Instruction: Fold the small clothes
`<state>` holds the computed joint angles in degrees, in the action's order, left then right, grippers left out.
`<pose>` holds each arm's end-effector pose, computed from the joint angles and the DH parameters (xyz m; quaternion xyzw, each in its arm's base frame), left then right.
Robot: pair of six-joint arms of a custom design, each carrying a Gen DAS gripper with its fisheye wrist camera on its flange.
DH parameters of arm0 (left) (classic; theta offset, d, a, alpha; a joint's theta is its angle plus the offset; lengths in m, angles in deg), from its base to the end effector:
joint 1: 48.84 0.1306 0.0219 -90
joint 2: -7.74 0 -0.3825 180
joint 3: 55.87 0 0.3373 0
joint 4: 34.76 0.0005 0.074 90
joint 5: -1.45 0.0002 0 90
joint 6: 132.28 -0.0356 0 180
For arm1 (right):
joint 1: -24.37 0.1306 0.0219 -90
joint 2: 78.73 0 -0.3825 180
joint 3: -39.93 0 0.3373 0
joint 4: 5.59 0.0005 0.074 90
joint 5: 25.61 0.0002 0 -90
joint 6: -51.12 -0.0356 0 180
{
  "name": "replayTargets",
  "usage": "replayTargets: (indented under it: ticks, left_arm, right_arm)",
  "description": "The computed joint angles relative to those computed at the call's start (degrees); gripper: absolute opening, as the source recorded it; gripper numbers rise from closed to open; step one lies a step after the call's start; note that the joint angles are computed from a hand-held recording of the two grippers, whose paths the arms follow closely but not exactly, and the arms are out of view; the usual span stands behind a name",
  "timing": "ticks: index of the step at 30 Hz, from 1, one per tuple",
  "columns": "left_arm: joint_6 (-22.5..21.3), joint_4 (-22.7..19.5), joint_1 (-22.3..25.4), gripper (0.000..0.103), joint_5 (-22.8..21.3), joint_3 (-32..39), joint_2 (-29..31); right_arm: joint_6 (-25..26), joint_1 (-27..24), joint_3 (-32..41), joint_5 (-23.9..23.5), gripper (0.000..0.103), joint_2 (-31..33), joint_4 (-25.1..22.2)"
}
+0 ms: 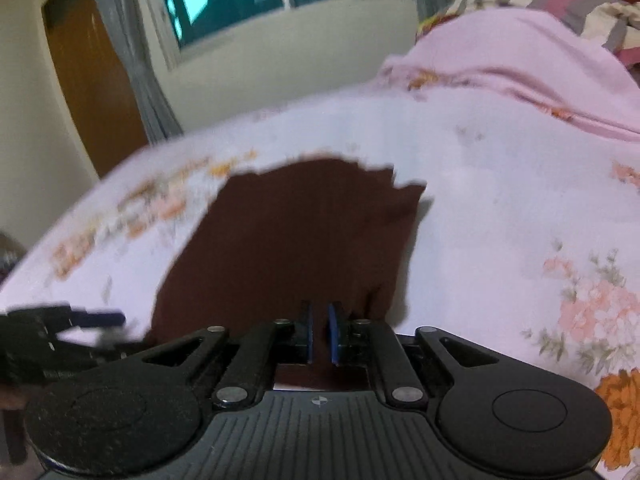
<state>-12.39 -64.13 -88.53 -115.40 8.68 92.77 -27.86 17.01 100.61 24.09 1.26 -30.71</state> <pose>0.2968 -0.2261 0.3127 -0.0014 0.9170 -0.0114 0.3986 0.3459 -0.0220 0.3248 -0.1610 0.8608 0.2555 0.4096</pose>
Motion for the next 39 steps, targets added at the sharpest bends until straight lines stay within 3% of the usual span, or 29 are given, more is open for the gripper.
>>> replayTargets:
  ticks: [1,2,3,5,7,8,12,14,16,20,22,25,27,29,30,31,33,35,39]
  left_arm:
    - [-1.0,2.1,0.6,0.082,0.5,-0.6,-0.5]
    - [-1.5,5.2,1.3,0.085,1.6,-1.6,-1.2]
    - [-2.0,9.4,2.9,0.089,3.6,-3.0,-1.9]
    - [-2.2,16.6,7.5,0.081,12.0,-5.1,-2.1]
    - [2.0,22.5,15.1,0.061,28.1,-6.1,0.3]
    - [3.9,24.2,18.6,0.061,35.7,-5.8,2.5]
    - [9.0,36.2,26.3,0.059,53.1,-6.6,9.4]
    - [11.2,40.8,28.0,0.051,58.2,-6.5,12.0]
    - [10.3,41.3,28.4,0.043,60.2,-4.7,14.6]
    - [10.8,44.5,28.6,0.043,62.2,-2.6,18.2]
    - [10.6,44.7,28.3,0.045,62.0,-1.6,19.2]
    - [9.9,44.7,27.9,0.045,61.3,-0.1,20.4]
    - [9.0,44.0,27.9,0.046,60.8,0.6,20.7]
    - [5.6,40.5,27.0,0.041,57.7,2.1,20.5]
    - [3.0,38.7,26.1,0.035,55.1,2.7,20.1]
    - [2.5,38.1,25.6,0.031,53.5,2.9,19.7]
    - [1.5,36.8,24.8,0.023,51.3,2.6,17.5]
    - [0.0,35.2,24.2,0.022,49.5,1.3,13.2]
    - [-4.4,29.7,22.2,0.022,45.8,-1.5,-0.2]
  right_arm:
    - [-2.0,-0.8,0.2,-1.4,0.077,0.5,1.5]
    - [-5.1,-1.7,0.5,-2.6,0.098,1.2,3.4]
    - [-7.6,-3.0,1.6,-5.4,0.102,2.8,4.7]
    - [-10.4,-4.7,6.0,-9.3,0.102,7.5,2.3]
    - [-11.6,-6.1,11.7,-13.1,0.095,12.7,-2.3]
    - [-12.8,-6.5,14.3,-14.2,0.095,15.6,-4.0]
    - [-10.5,-7.6,24.4,-21.4,0.089,26.5,-15.1]
    - [-7.2,-7.5,27.7,-24.8,0.089,29.7,-19.2]
    - [-2.9,-7.0,29.7,-26.0,0.089,31.5,-22.5]
    - [-2.9,-4.9,32.8,-27.5,0.086,34.0,-23.4]
    - [-2.0,-3.7,34.3,-26.9,0.080,35.0,-24.3]
    - [1.4,-2.3,36.0,-27.5,0.079,36.4,-27.0]
    - [2.7,-1.4,35.9,-27.8,0.078,36.9,-26.5]
    - [1.4,-0.5,34.3,-26.2,0.051,36.0,-22.7]
    - [-1.7,-0.1,33.3,-24.2,0.027,35.6,-19.8]
    - [-4.5,0.2,32.0,-23.4,0.025,34.9,-17.0]
    - [-5.8,0.8,29.3,-21.2,0.023,31.4,-13.7]
    - [-4.7,0.7,27.2,-23.0,0.022,27.0,-12.9]
    - [1.0,-0.7,25.9,-28.2,0.021,16.9,-19.1]
